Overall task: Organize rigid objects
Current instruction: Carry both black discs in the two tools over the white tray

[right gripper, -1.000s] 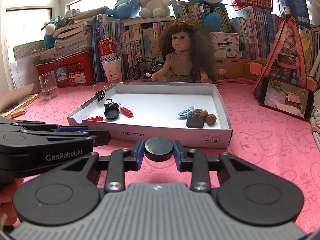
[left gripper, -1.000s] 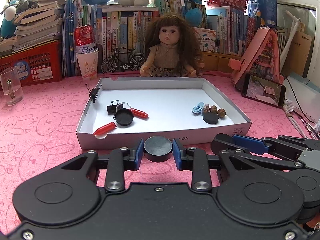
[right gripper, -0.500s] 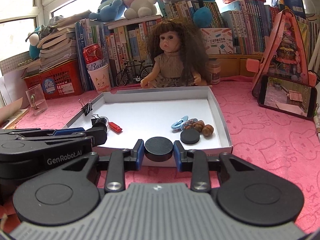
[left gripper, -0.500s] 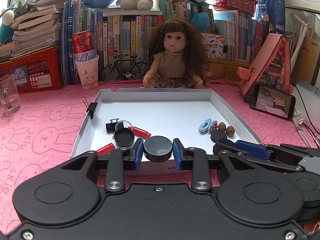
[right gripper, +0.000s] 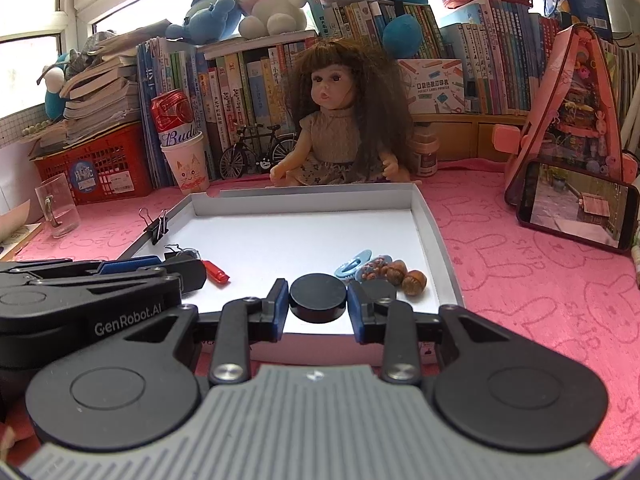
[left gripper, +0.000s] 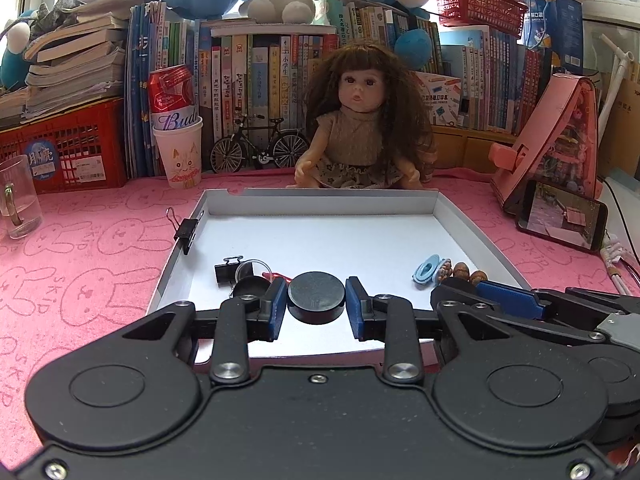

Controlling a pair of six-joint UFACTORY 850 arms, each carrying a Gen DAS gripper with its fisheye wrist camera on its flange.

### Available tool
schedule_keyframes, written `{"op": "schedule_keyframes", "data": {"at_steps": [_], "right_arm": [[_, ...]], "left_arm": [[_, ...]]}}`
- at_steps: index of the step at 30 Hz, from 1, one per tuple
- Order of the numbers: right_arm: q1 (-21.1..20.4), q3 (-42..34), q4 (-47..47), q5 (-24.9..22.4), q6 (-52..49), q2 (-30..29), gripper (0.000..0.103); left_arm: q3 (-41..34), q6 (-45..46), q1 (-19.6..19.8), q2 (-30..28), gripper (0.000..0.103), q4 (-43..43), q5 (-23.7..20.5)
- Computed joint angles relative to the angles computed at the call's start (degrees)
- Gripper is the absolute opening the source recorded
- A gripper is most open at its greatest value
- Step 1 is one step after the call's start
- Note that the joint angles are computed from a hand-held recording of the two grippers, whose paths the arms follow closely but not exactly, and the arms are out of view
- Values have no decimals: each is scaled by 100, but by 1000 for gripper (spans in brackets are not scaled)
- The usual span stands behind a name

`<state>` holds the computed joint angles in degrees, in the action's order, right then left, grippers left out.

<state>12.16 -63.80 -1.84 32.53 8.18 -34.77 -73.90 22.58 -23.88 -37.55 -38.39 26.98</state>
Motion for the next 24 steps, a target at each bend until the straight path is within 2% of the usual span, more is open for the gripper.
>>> {"op": "schedule_keyframes", "data": {"at_steps": [7,12,19,24], "right_arm": [[-28,-202,-160,76,142,-165,37],[-45,-400,-216,69,138,-302,36],[-122,-755,-387,-174,380,-497,36],[-175,-1168,-563,-484,592,-713,36]], "left_arm": [[-173,-144,70,-145,30,254,82],[-378,-428,168,-281,30,578,-41],[-754,-486,294,-497,30,684,-244],[-1424,-143,360,-888,30,455,-586]]}}
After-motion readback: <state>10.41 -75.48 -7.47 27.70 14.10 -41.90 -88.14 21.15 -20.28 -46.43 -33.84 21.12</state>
